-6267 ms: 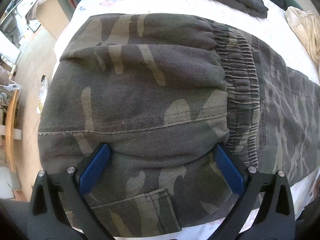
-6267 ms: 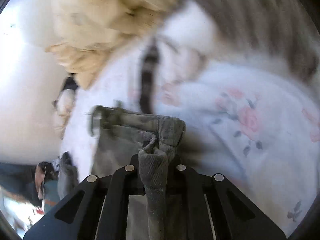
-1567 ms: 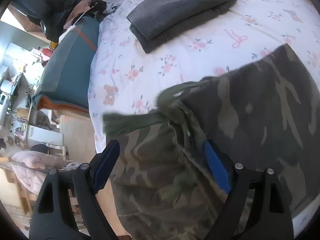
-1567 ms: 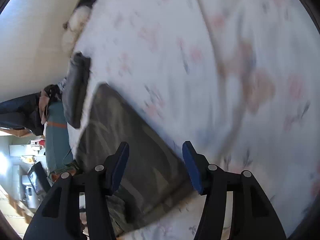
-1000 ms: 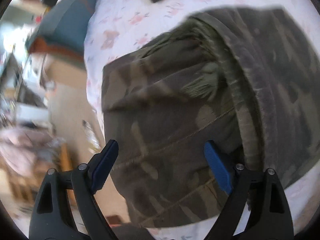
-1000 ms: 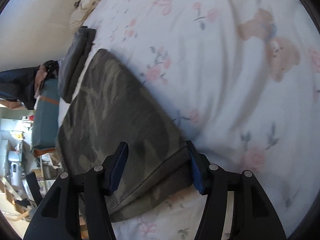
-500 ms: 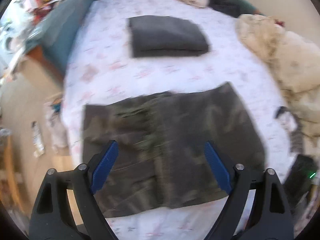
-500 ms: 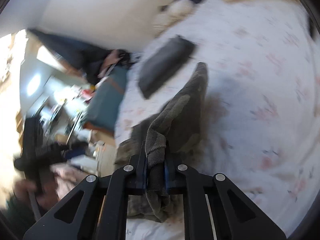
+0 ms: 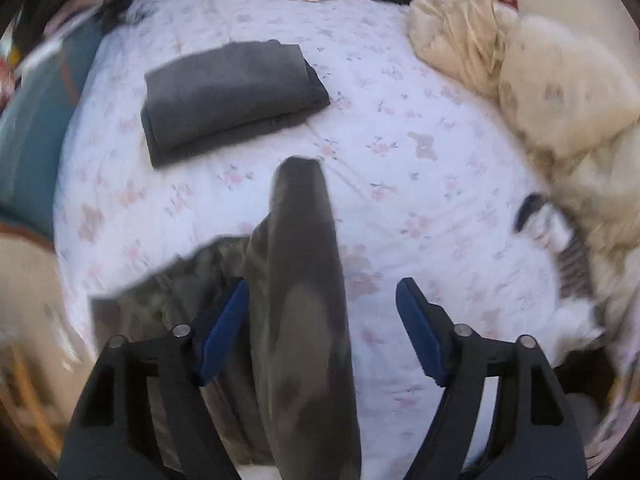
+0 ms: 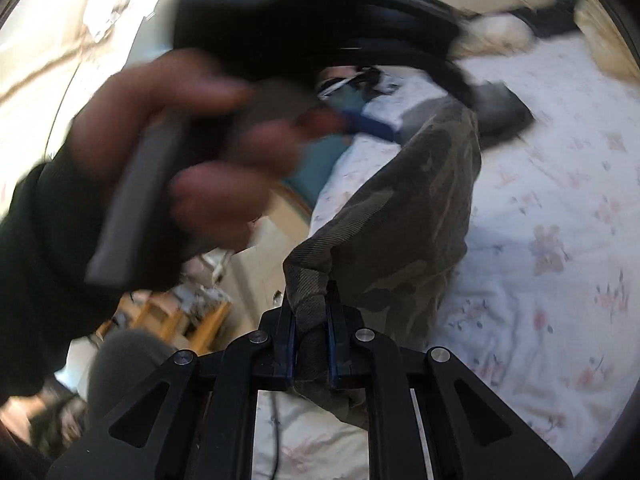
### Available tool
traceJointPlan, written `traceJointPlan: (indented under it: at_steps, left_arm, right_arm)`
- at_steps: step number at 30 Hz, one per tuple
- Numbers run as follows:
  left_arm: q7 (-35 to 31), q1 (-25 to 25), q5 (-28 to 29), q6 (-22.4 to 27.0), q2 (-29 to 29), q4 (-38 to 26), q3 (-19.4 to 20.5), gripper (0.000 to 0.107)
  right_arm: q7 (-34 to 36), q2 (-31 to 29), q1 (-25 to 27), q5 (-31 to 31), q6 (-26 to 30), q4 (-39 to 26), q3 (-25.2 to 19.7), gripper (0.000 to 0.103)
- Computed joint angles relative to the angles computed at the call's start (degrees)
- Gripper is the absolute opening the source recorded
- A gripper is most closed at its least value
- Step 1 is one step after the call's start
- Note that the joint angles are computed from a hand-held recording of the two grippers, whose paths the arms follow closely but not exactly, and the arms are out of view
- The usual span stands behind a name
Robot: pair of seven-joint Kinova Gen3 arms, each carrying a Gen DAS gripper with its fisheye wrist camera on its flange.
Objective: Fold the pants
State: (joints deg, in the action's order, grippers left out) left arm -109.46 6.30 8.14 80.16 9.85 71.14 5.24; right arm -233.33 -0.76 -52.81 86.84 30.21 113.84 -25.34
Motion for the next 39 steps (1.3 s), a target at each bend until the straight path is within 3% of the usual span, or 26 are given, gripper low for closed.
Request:
traceJointPlan:
  at_steps: [2, 3, 4, 5, 9, 13, 15, 18, 20, 22, 24, 25, 26, 27, 30, 34, 36, 37, 39]
  left_arm:
    - [0.6, 2.8, -4.4, 0.4, 1.9, -1.5, -1.5, 0.057]
    - [1.2, 2.9, -5.6, 2.0, 3.0, -3.2, -1.5, 0.029]
    - [0.9, 2.0, -5.8, 3.8, 3.8, -4.6, -0.9, 0.015]
    - [-0.3, 0.4, -5.1, 4.6, 3.8, -5.0, 0.0, 0.01]
    - [-8.5, -3.9, -1.8, 5.0, 0.3, -4.5, -2.1, 0.008]
    - [-15.6, -8.8, -2.0, -0.5, -2.7, -1.2, -5.2, 0.007]
    - [-16.7, -12.3, -0.7, -0.4, -1.6, -1.5, -6.5, 0.007]
    - [-18.6, -17.8, 0.6, 0.4, 1.2, -1.9, -7.7, 0.007]
    - [-20.7, -21.4, 2.3, 0.0, 2.5, -1.5, -7.8, 0.007]
    - [-22.0, -23.7, 4.0, -0.7, 3.3, -0.9, -8.2, 0.007]
    - [-22.3, -25.9, 5.7, -1.2, 4.3, -0.2, -7.9, 0.007]
    - [-22.7, -26.7, 6.5, -1.4, 5.0, 0.1, -8.0, 0.007]
    - [-23.1, -27.2, 6.7, -1.6, 5.6, 0.4, -7.8, 0.008]
    - [-23.2, -27.6, 7.0, -2.4, 6.3, 1.0, -7.7, 0.008]
    - [-20.6, -27.0, 5.7, -3.0, 8.8, 0.8, -8.4, 0.008]
    - [-17.2, -26.2, 3.7, -6.0, 9.7, 0.3, -9.3, 0.008]
    - [-14.4, -25.3, 0.1, -7.7, 10.3, 1.0, -9.3, 0.023]
    - [-13.6, -23.6, -2.2, -8.7, 10.3, 1.8, -10.5, 0.027]
    - [-12.4, -22.3, -6.6, -11.0, 9.4, 3.8, -10.3, 0.032]
  right_arm:
    - [1.5, 0.2, -0.2, 0.5, -1.1, -0.4, 0.1, 0.012]
    - [2.8, 0.2, 0.3, -0.2, -1.6, -0.8, -0.4, 0.012]
    - [4.9, 0.3, 1.8, -1.8, -2.1, -1.4, -1.7, 0.012]
    - [7.3, 0.2, 4.3, -4.1, -2.5, -1.9, -4.1, 0.013]
    - [16.6, 0.9, 13.7, -9.6, -5.0, -4.8, -12.7, 0.012]
    - [25.9, 6.2, 12.6, -16.3, -3.9, -12.0, -13.2, 0.013]
    - [30.6, 10.1, 12.0, -20.8, -3.2, -16.7, -13.6, 0.018]
    - [37.6, 12.0, 9.2, -27.6, -6.7, -19.7, -9.8, 0.035]
    - [42.1, 11.0, 7.9, -32.0, -8.7, -19.9, -7.4, 0.058]
    - [44.8, 9.3, 4.1, -34.2, -6.9, -19.5, -3.0, 0.064]
    - [48.6, 8.8, 4.4, -38.3, -2.3, -19.8, -2.2, 0.064]
    - [49.0, 9.8, 6.1, -40.6, 0.0, -20.3, -3.0, 0.056]
    - [49.6, 11.8, 8.7, -43.0, 1.4, -21.7, -4.8, 0.039]
    - [51.1, 14.5, 11.3, -45.3, 3.0, -23.5, -7.3, 0.031]
    - [58.1, 22.1, 13.2, -49.2, 8.0, -29.5, -10.9, 0.026]
    - [60.7, 26.5, 13.3, -51.7, 4.9, -32.1, -11.0, 0.021]
    - [63.3, 28.8, 11.4, -54.2, 6.5, -35.5, -9.1, 0.012]
    - [64.7, 29.4, 9.8, -56.0, 8.3, -37.1, -7.4, 0.0]
    - [68.8, 30.8, 9.8, -59.4, 9.1, -38.4, -6.6, 0.0]
